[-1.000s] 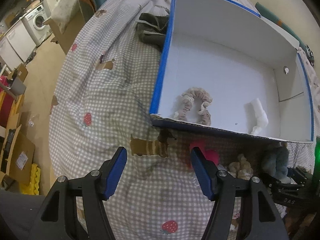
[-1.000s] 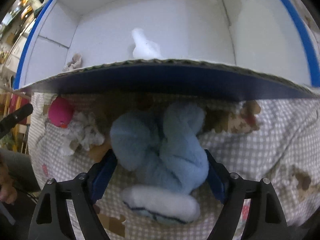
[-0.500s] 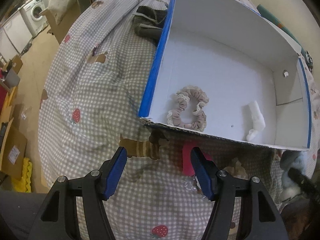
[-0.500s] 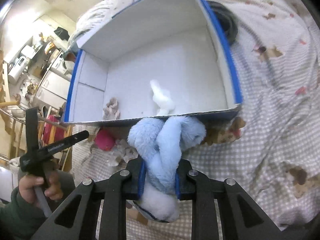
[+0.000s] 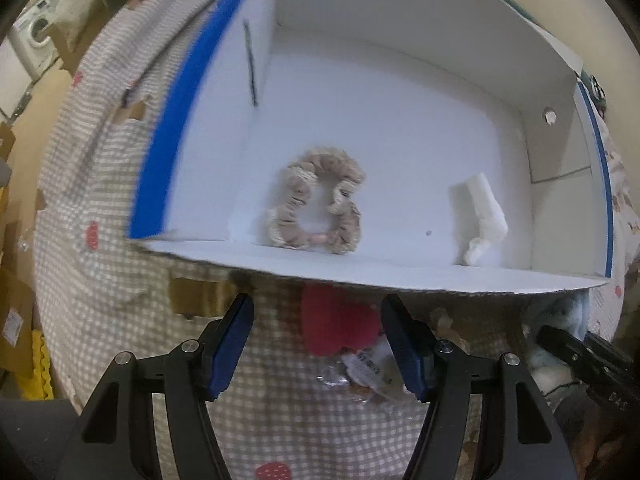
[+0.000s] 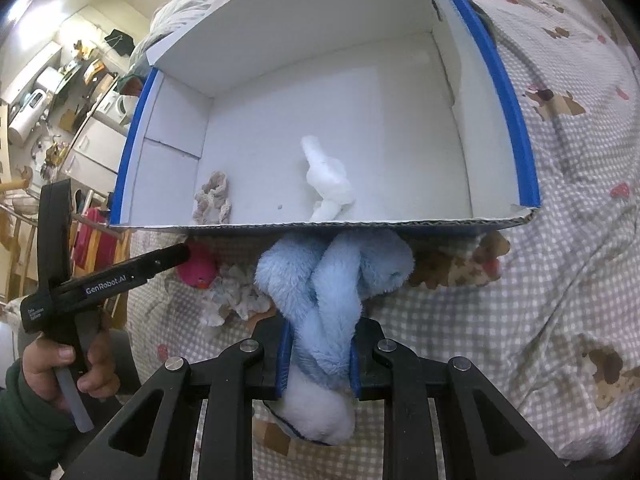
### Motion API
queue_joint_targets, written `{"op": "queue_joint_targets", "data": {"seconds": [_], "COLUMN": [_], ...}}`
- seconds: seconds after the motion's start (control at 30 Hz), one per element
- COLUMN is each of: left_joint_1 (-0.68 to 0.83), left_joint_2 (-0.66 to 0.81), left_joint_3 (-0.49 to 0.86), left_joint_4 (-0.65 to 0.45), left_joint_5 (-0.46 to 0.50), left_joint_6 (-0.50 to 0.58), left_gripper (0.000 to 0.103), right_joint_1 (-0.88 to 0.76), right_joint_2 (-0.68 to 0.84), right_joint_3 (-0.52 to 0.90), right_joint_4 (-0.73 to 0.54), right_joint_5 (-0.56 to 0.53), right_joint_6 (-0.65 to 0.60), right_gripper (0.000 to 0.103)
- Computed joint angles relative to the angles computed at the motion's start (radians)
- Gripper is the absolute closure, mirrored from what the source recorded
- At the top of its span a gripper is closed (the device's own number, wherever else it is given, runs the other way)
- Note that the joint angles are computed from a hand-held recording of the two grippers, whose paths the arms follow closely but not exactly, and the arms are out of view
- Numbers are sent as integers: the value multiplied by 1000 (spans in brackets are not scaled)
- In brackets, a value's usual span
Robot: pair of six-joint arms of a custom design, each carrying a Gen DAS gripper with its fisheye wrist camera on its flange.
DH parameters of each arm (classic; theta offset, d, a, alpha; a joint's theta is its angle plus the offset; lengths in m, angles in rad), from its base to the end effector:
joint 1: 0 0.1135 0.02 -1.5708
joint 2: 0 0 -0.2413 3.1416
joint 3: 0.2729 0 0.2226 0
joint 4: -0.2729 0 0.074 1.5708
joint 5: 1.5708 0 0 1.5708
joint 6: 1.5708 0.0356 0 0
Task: Organize soft objects
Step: 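Grasp the light-blue plush bunny with the right tool while the left tool grasps the pink duck, then lift the pink duck and blue bunny and carry both over the box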
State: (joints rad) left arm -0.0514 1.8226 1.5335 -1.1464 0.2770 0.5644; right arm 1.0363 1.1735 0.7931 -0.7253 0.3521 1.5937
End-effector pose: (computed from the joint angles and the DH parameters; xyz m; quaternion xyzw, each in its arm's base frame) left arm 0.3164 -0.0260 0.2363 0.3084 0.9389 -0.1163 0.0997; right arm 0.1105 0.1625 0.2161 0.3024 0.9100 0.1764 0.2223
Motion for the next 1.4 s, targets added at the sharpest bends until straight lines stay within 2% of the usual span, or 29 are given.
{"op": "queue_joint_targets", "data": {"seconds": [0.27, 0.33, 0.5, 1.0, 1.2, 1.4], "left_joint_1": [-57, -67, -66, 9, 92, 146], "left_joint_2": [-4, -12, -54, -89, -128, -147], "left_joint_3": [-74, -87, -122, -113, -110, -50], "left_joint_4": [47, 62, 101, 119, 70, 9], "left_joint_5": [-67, -61, -76, -80, -70, -37], "left_joint_6": [2, 9, -2, 10, 68, 114], "left_gripper": [42, 59, 59, 59, 59, 59], "right_joint_1": [-12, -11, -16, -27, -3, 48], "right_joint_2": [31, 39, 54, 134, 130, 102], "right_joint_3": [18, 23, 34, 94, 99, 124], "right_joint_4": [-13, -15, -18, -22, -32, -68], "right_joint_5": [-13, -13, -16, -26, -13, 37], "right_joint_6": [-7, -11, -20, -67, -30, 4], "right_gripper": [78, 78, 78, 78, 78, 78]}}
